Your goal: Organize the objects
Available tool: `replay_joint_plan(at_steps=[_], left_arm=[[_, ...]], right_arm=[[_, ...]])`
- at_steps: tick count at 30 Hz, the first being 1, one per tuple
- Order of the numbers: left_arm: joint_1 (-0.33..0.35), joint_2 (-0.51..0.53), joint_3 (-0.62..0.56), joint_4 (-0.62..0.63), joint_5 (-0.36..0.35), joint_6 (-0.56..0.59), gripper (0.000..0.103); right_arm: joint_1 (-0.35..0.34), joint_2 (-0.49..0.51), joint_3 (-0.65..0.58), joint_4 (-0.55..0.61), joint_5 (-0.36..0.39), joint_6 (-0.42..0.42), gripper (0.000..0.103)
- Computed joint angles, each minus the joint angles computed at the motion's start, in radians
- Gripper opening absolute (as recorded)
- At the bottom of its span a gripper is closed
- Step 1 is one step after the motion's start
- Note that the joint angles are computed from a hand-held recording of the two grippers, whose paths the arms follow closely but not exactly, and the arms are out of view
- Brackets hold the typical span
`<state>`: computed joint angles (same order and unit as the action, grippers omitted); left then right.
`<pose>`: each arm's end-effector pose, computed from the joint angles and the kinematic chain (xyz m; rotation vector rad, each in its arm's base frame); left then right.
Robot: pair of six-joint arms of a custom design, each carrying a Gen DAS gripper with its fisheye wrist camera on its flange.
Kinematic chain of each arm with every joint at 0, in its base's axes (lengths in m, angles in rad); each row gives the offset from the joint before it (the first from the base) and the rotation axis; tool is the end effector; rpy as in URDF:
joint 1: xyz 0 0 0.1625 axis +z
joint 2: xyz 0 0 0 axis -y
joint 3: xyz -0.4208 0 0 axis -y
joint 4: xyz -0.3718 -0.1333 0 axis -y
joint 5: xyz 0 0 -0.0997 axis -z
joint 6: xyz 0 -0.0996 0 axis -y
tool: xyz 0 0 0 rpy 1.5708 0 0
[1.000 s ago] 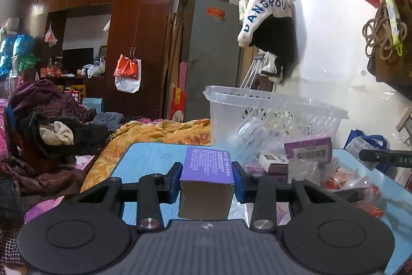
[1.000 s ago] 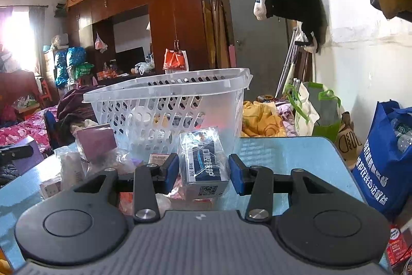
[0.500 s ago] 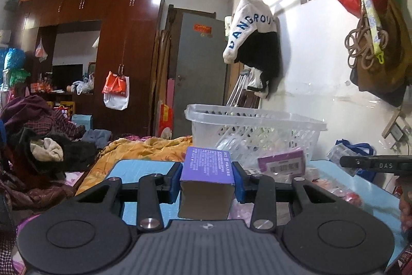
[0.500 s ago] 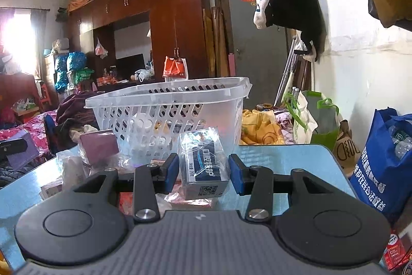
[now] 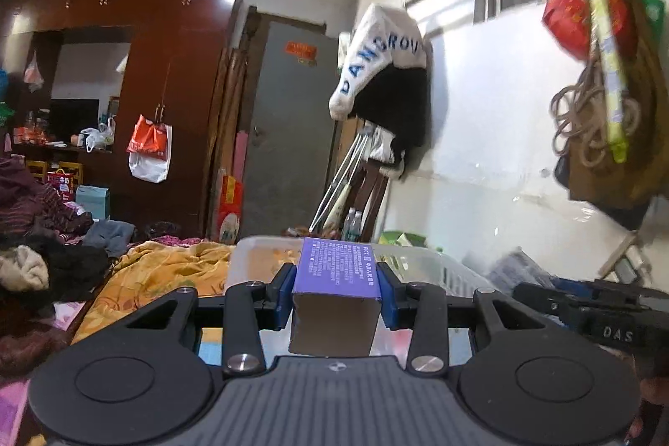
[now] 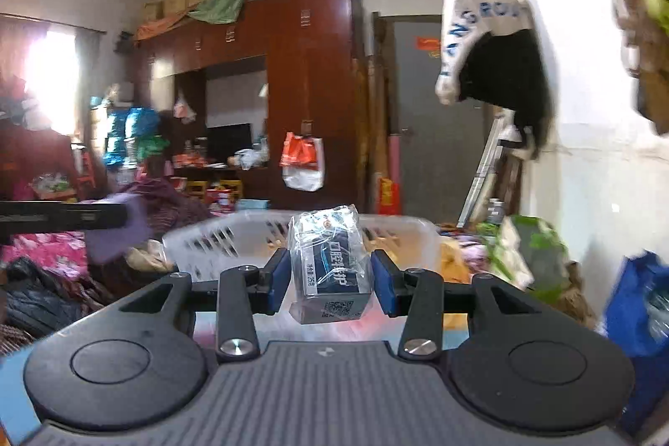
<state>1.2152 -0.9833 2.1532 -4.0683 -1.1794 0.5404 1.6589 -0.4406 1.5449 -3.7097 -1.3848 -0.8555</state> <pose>-0.0106 -0.5206 0.2450 0.6309 2.0824 -1.6354 0.2112 -0.6669 0.0456 1.2766 -2.2048 1.4312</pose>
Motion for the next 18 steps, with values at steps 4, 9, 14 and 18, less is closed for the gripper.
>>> replay_joint_plan(at_steps=[4, 9, 14, 18], left_arm=[[-0.001, 0.032, -0.149, 0.178, 0.046, -0.047, 0.044], [0.014, 0.083, -0.239, 0.266, 0.091, -0.086, 0.045], [-0.001, 0.127, -0.275, 0.236, 0.204, -0.017, 0.086], [0.019, 0.056, -0.132, 0.156, 0.071, -0.033, 0.086]], right_arm=[[0.054, 0.072, -0.191, 0.111, -0.144, -0.032, 0.046], [0.065, 0.125, -0.316, 0.239, -0.214, -0.032, 0.046], [0.055, 0.119, -0.281, 0.205, -0.205, -0.021, 0.092], [0.015, 0.058, -0.120, 0.058, -0.124, -0.011, 0.103]])
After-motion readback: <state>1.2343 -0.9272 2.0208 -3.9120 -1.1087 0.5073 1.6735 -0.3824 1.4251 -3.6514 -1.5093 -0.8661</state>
